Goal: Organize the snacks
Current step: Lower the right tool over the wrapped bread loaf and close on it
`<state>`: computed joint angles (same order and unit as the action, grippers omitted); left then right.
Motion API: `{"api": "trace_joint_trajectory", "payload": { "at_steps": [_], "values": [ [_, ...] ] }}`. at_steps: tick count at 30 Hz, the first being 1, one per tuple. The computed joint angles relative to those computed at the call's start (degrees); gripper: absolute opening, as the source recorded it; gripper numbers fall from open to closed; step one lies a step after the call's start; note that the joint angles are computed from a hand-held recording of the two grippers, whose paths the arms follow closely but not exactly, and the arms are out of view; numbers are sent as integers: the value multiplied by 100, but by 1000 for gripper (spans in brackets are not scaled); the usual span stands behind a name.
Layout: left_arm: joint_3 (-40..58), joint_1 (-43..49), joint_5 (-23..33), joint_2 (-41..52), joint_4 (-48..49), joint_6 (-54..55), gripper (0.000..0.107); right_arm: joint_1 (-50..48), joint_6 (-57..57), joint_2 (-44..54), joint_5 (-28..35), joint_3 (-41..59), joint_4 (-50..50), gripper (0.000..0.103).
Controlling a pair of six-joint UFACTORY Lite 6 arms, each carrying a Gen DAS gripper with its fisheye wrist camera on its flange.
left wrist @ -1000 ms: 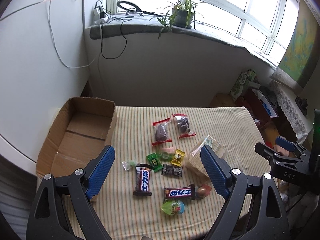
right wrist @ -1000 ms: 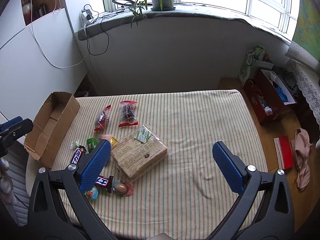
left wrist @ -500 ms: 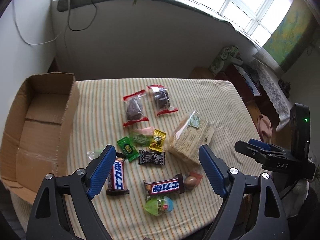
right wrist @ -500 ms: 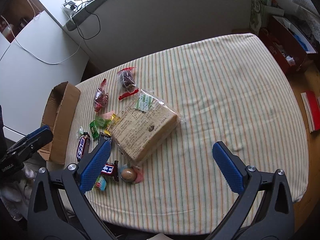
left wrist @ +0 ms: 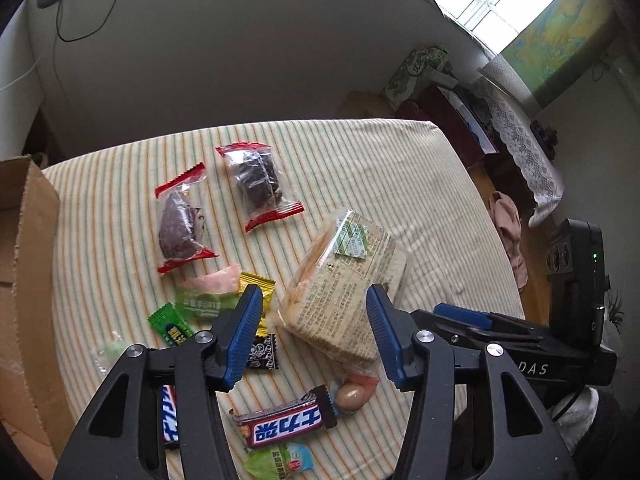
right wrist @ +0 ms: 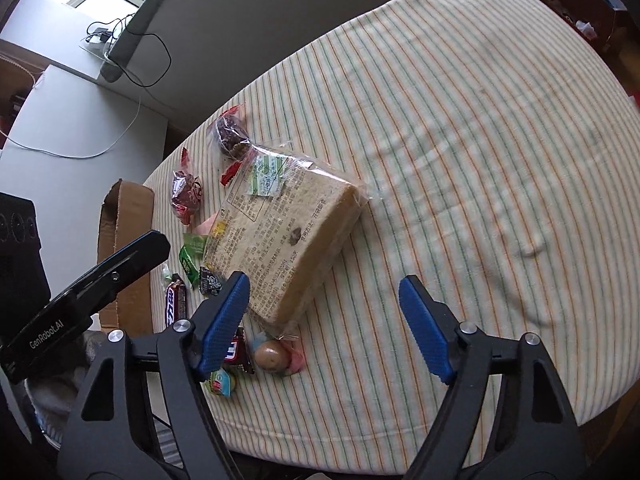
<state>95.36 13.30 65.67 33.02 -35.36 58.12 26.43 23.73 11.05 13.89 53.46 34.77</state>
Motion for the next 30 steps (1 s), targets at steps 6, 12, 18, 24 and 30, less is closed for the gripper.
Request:
{"api": "trace_joint_trajectory", "payload": {
  "at_steps": [6, 12, 18, 24, 30],
  "values": [
    [550, -245, 108, 618, 215, -441, 52, 89, -273, 454, 1, 355, 149, 62],
    [766, -421, 103, 923, 404, -636, 45, 37, -1129, 655, -47, 421, 961, 55],
    [1260, -429, 445, 1325, 405, -746, 45, -17, -1935, 896, -71, 609, 1615, 54],
    [1844, -364, 1020, 1750, 391, -892, 45, 7, -2083, 1274, 11, 1065, 1492, 54],
    [2067, -351, 1232, 1900, 371, -1018, 45, 124, -848, 1538, 249, 1645, -55, 51]
  ]
}}
